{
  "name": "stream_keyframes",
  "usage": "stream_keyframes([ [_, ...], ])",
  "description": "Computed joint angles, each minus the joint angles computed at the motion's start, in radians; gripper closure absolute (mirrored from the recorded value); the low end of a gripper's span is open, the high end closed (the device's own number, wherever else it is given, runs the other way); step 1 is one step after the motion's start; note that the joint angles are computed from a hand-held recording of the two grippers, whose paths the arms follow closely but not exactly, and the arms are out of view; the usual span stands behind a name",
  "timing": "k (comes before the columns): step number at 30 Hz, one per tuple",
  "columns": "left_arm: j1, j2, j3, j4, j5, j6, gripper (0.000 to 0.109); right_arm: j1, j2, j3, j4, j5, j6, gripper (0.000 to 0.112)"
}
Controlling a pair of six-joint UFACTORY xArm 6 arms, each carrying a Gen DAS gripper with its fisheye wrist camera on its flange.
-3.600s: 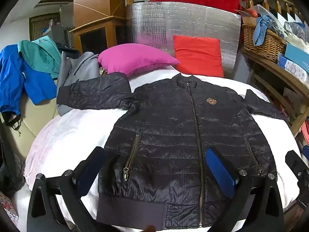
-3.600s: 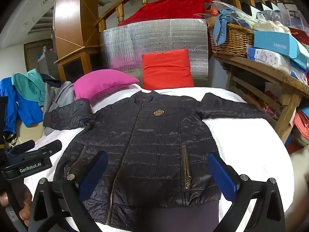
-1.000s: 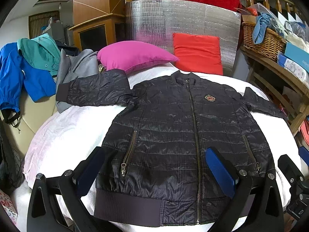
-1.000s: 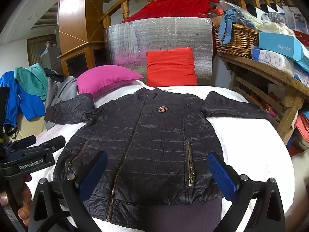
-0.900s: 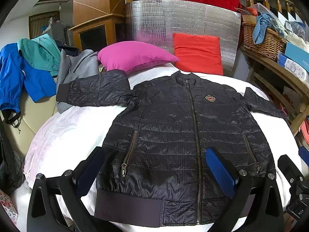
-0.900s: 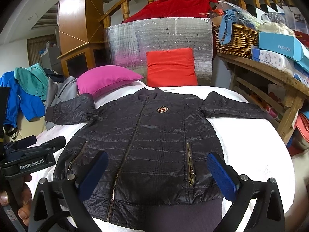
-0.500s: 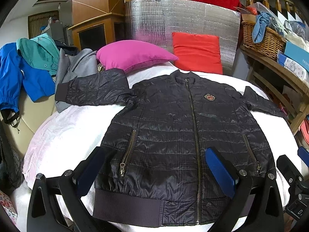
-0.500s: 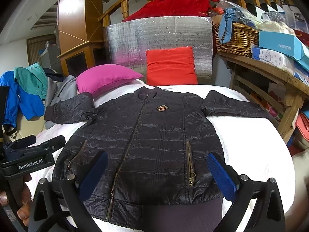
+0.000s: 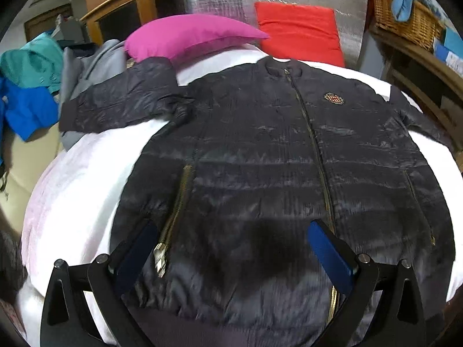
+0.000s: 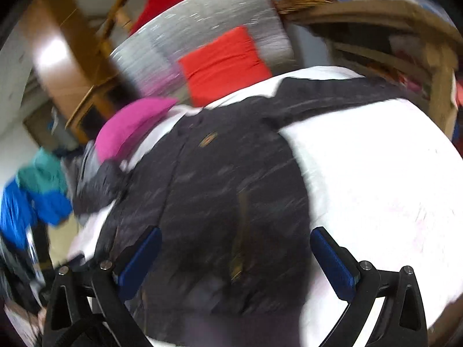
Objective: Fold large clothes
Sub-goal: 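Grasp the jacket sleeve nearest the right tool and lift it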
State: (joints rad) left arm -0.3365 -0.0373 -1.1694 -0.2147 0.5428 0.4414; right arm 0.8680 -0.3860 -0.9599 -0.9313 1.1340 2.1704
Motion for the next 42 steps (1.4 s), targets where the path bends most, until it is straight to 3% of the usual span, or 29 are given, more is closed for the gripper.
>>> stream_keyframes([
  [4,-0.043,0.098,-0.098,-0.013,-0.026,0.022,0.006,-0.204,-0.269,0.263,-0.019,-0.156,0.086,0.009],
  [7,-0.068,0.18,-0.191,-0.078,-0.027,0.067,0.006,-0.474,-0.455,0.451,0.042,-0.349,0.083,0.012],
  [9,-0.08,0.233,-0.251,-0.091,-0.024,0.073,0.006,-0.683,-0.527,0.542,0.138,-0.481,-0.001,0.018],
  [11,-0.092,0.293,-0.316,-0.127,-0.023,0.094,0.006,-0.852,-0.543,0.595,0.232,-0.607,-0.092,0.026],
  [13,-0.1,0.332,-0.351,-0.133,-0.026,0.091,0.006,-0.959,-0.522,0.609,0.301,-0.676,-0.168,0.033],
  [16,-0.103,0.394,-0.409,-0.136,-0.007,0.081,0.006,-1.1,-0.43,0.59,0.35,-0.796,-0.264,0.034],
  [20,-0.095,0.444,-0.491,-0.115,0.1,0.01,0.006,-1.16,-0.293,0.52,0.422,-0.789,-0.38,0.035],
  [23,-0.093,0.434,-0.477,-0.117,0.044,0.028,0.006,-1.168,-0.219,0.461,0.397,-0.747,-0.365,0.043],
  [24,-0.092,0.431,-0.469,-0.099,0.016,0.017,0.006,-1.162,-0.197,0.431,0.418,-0.717,-0.397,0.059],
  [25,-0.09,0.437,-0.473,-0.082,0.006,0.0,0.006,-1.159,-0.168,0.396,0.465,-0.687,-0.467,0.096],
  [26,-0.084,0.451,-0.498,-0.084,0.034,-0.015,0.006,-1.141,-0.135,0.334,0.479,-0.617,-0.521,0.102],
  [29,-0.057,0.504,-0.597,-0.147,0.16,-0.051,0.006,-1.053,-0.063,0.133,0.378,-0.43,-0.583,0.102],
  [32,-0.048,0.517,-0.613,-0.13,0.154,-0.105,0.006,-0.93,0.083,-0.148,0.286,-0.272,-0.692,0.103],
  [36,-0.029,0.533,-0.641,-0.15,0.149,-0.149,0.006,-0.761,0.331,-0.55,0.193,-0.193,-0.806,0.103],
  [40,-0.011,0.546,-0.676,-0.176,0.147,-0.17,0.006,-0.607,0.646,-0.968,0.193,-0.16,-0.984,0.103],
  [42,0.001,0.559,-0.702,-0.191,0.143,-0.189,0.006,-0.554,0.816,-1.177,0.231,-0.1,-1.059,0.103],
])
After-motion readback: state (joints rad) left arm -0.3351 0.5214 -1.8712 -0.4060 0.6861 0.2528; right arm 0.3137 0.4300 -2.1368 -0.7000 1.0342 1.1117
